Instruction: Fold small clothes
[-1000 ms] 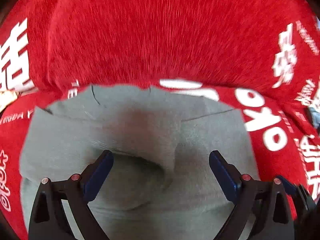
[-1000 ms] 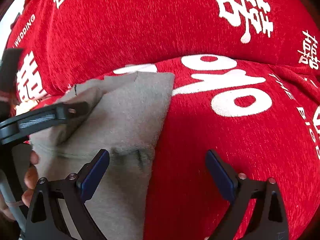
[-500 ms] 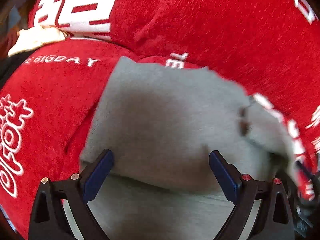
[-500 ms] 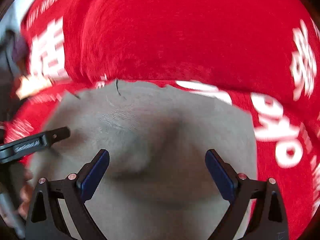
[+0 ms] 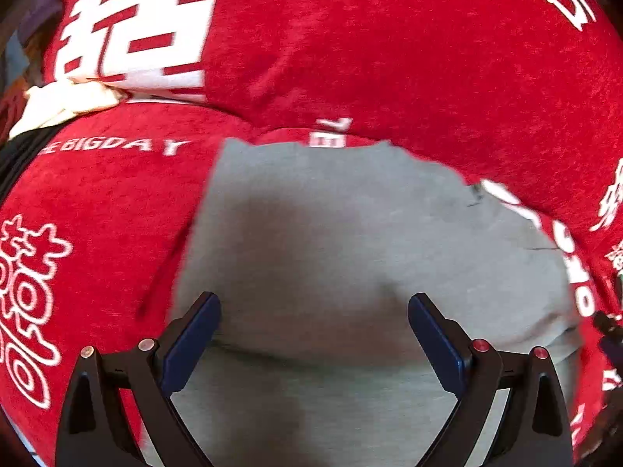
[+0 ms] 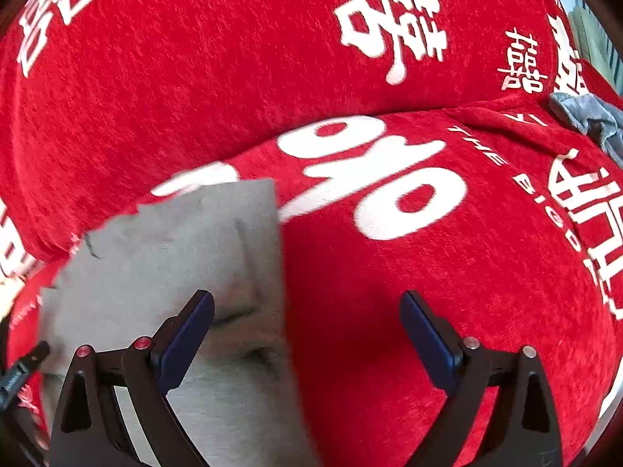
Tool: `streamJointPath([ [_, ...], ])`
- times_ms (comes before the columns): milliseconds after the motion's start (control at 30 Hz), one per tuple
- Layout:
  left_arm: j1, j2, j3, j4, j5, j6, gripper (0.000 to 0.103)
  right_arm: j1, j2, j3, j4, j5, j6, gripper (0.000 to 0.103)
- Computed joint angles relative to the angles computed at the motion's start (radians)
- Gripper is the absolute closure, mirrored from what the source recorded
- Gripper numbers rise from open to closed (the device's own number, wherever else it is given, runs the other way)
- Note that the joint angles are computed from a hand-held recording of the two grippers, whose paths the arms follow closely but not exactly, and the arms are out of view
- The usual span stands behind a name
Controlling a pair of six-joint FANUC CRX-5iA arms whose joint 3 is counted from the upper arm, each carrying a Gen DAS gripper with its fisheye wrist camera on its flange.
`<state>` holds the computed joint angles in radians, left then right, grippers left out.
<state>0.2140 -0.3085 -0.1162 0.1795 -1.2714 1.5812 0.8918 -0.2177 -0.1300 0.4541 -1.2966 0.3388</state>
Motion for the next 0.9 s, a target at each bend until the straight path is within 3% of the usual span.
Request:
streamJointPath([
  [133, -0.117, 0.073, 0.075, -0.023, -0.019, -0.008, 0.006, 0.053, 0.125, 0.135, -0.071, 0.059, 0.186, 0.006],
  [233, -0.158, 0.163, 0.158, -0.137, -0.075, 0.031, 0.007, 0.064, 0.267, 0.248, -0.092, 0.01, 0.249, 0.007],
  [300, -0.121, 0.173, 0.145, -0.114, -0.053, 0.006, 0.001, 0.028, 0.32, 0.296, -0.147, -0.013, 0.28, 0.008],
  [367, -0.095, 0.189, 0.155, -0.123, -0.047, -0.006, 0.001, 0.008, 0.322, 0.265, -0.093, 0.019, 0.261, 0.008],
  [433, -0.08, 0.21, 0.173, -0.13, -0.046, -0.016, 0.0, -0.023, 0.356, 0.293, -0.081, -0.015, 0.264, 0.008],
  [567, -0.032, 0.277, 0.24, -0.107, -0.129, 0.061, 0.0, -0.093, 0.406, 0.35, -0.076, -0.102, 0.243, 0.006],
  [633, -0.02, 0.236, 0.226, -0.126, -0.121, 0.112, 0.0, -0.099, 0.364, 0.32, -0.084, -0.088, 0.167, 0.006],
  [700, 0.003, 0.173, 0.168, -0.081, -0.085, 0.087, 0.0, -0.066, 0.293, 0.246, -0.073, -0.016, 0.124, 0.006],
  [800, 0.005, 0.08, 0.072, -0.006, -0.066, 0.002, 0.0, 0.006, 0.277, 0.222, -0.078, 0.017, 0.163, 0.006],
  [900, -0.072, 0.045, 0.055, -0.073, -0.065, -0.02, 0.0, 0.087, 0.314, 0.235, -0.028, -0.015, 0.242, 0.006],
])
